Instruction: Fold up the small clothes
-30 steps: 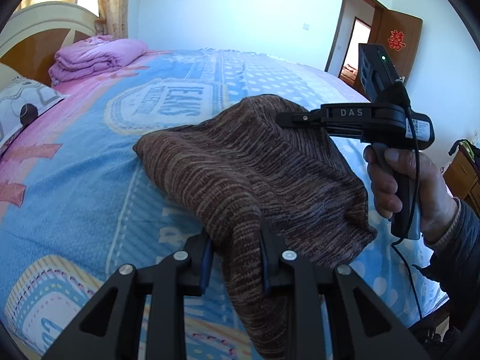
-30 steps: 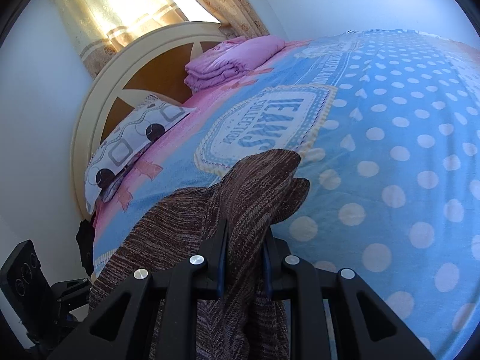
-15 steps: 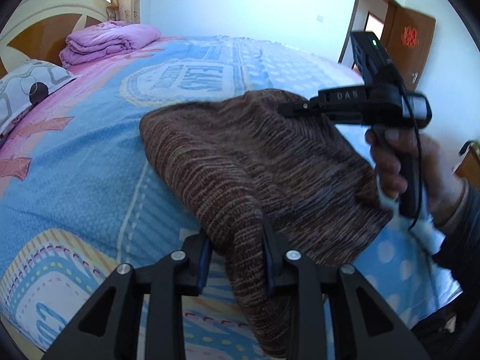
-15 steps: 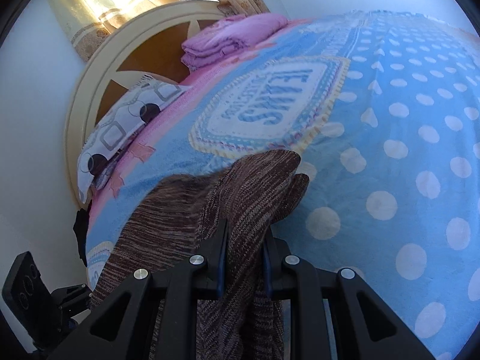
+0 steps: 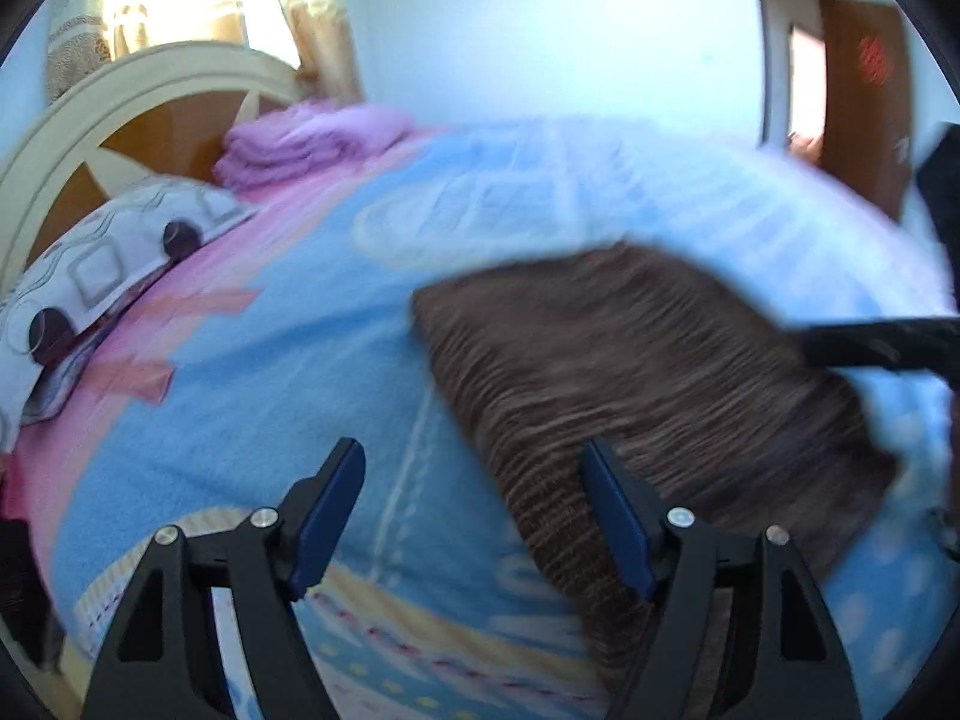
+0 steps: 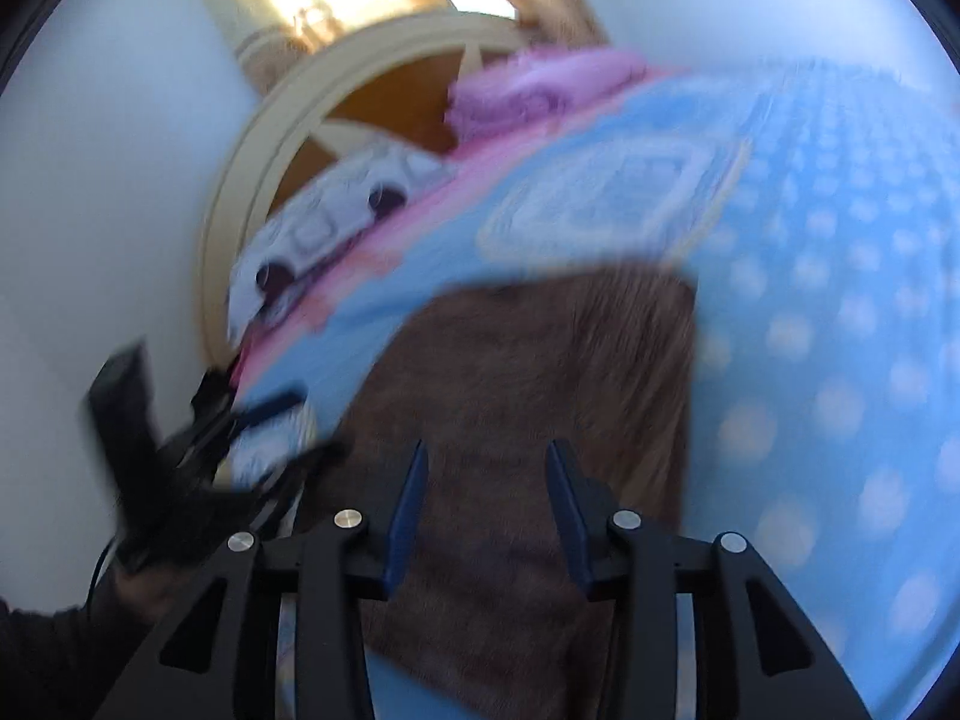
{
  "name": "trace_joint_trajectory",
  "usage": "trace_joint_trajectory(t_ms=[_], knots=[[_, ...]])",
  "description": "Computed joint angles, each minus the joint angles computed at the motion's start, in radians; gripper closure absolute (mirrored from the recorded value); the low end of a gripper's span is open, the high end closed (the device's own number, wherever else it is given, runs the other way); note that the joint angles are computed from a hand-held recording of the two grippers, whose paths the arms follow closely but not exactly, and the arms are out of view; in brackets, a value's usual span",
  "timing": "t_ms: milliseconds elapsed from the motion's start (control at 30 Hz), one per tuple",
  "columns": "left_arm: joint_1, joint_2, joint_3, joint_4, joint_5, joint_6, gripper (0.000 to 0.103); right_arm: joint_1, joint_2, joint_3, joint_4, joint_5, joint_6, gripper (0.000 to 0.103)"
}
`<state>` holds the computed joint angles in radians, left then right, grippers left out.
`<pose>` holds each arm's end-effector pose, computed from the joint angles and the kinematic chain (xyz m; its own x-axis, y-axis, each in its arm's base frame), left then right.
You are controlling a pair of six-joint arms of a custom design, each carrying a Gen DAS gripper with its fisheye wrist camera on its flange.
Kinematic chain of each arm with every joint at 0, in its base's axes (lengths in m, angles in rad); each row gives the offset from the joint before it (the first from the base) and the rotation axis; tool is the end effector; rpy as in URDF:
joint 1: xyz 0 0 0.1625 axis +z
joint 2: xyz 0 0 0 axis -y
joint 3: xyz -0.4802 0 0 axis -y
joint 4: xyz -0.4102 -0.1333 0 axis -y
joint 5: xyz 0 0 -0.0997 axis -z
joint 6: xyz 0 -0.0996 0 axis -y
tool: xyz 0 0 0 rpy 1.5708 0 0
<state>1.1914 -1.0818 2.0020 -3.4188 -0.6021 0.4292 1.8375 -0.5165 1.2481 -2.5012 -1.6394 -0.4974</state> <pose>-0.0143 -0.6175 0.3060 -0.6081 -0.1346 -0.7824 0.5225 0.6741 -0.5221 0.3434 -0.7771 0.0479 -0.7256 -0.6708 0.1533 -0.6879 0.7118 -0.1415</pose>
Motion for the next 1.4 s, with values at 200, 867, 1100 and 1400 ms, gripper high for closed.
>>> trace_joint_trajectory(t_ms=[200, 867, 1100, 1400], knots=[[0.037, -0.039, 0.026, 0.024, -0.074, -0.086, 0.015, -0.01, -0.073, 0.171, -0.209, -0.113, -0.028, 0.062], [-0.134, -0.142, 0.17, -0.289, 0.021, 0.086, 0.001, 0.103, -0.195, 0.47, -0.773, -0.13, -0.104, 0.048], [-0.151, -0.146, 0.183, -0.299, 0.017, 0.08, 0.001, 0.109, -0.211, 0.497, -0.811, -0.13, -0.104, 0.048], [-0.162, -0.14, 0.189, -0.288, 0.022, 0.072, 0.001, 0.11, -0.214, 0.503, -0.806, -0.12, -0.104, 0.047]])
